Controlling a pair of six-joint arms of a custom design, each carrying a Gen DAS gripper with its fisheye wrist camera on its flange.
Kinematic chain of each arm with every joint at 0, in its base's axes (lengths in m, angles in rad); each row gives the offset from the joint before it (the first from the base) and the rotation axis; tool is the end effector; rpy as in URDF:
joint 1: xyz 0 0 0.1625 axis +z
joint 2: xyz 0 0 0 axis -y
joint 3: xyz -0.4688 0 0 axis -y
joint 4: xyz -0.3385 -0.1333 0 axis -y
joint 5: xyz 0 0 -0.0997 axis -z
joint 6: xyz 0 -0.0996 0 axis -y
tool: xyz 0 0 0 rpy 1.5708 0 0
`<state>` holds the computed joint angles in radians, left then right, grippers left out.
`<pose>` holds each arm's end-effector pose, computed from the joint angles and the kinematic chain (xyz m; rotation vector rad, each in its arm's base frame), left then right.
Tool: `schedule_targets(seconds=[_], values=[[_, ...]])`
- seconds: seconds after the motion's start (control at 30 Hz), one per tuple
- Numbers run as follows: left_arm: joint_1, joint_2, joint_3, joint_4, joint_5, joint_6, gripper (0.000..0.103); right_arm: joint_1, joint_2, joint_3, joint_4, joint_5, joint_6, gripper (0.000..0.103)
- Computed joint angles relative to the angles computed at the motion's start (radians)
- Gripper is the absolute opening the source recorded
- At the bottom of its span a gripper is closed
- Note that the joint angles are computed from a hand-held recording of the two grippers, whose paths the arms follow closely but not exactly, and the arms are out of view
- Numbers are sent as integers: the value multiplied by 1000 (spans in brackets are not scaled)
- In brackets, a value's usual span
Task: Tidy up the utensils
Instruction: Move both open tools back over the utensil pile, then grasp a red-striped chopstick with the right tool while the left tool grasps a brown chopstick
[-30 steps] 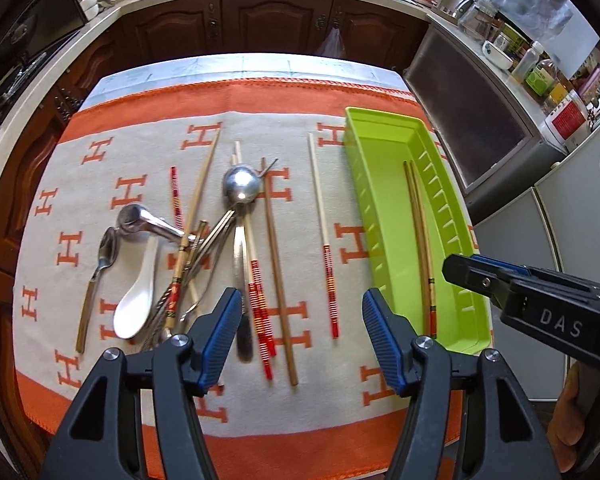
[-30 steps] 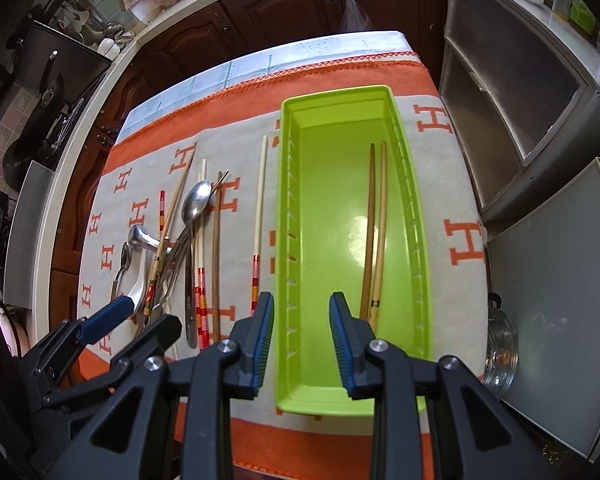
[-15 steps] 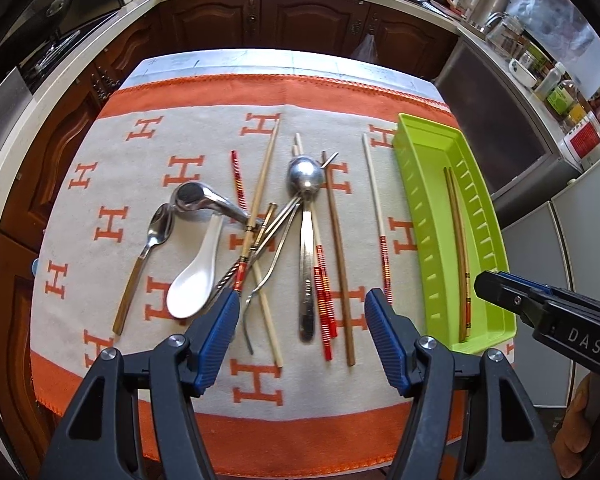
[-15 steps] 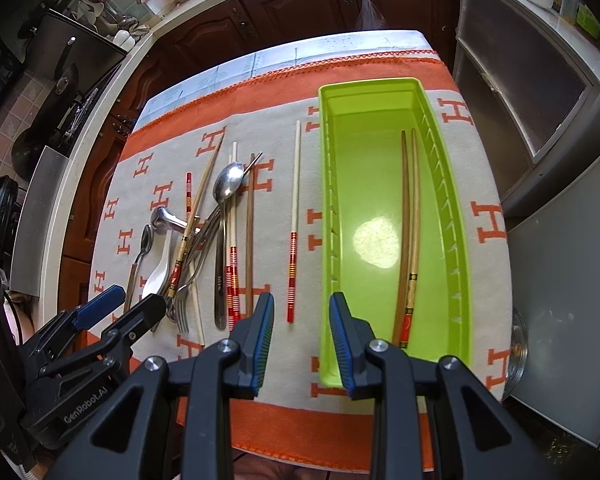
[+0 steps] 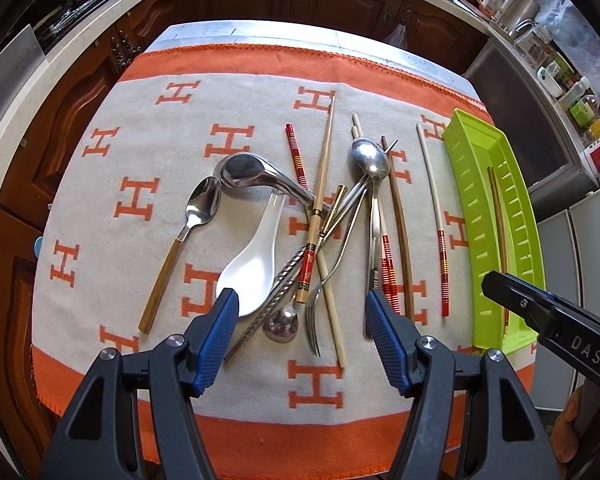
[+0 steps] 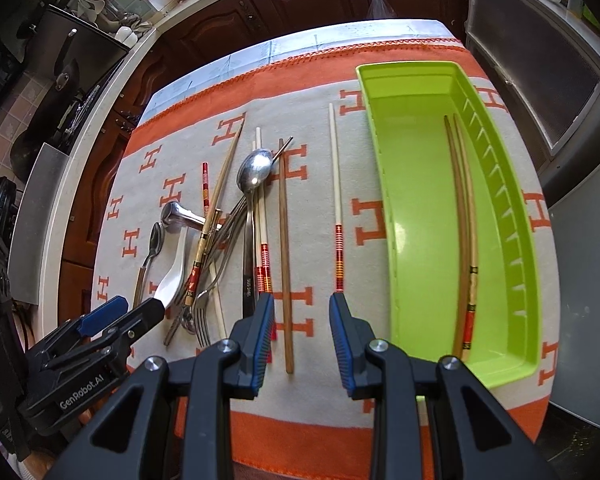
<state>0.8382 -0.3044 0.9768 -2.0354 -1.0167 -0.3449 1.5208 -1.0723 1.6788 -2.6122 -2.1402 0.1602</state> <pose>-0.3917 -0.7131 -0.0113 0.5674 2.4965 -0.1443 0.0481 -0.6312 0.3472 -0.4290 -2.5041 0.6002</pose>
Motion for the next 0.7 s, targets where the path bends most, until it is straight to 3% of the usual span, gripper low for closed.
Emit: schedule_targets(seconds=[0.4,0.7], values=[[37,63,-130,36,-35,143,64,-12,141,-107,-54,-130,21,28],[66,117,-263,98,-53,210,64,-23,232,-230,55,-254,158,28]])
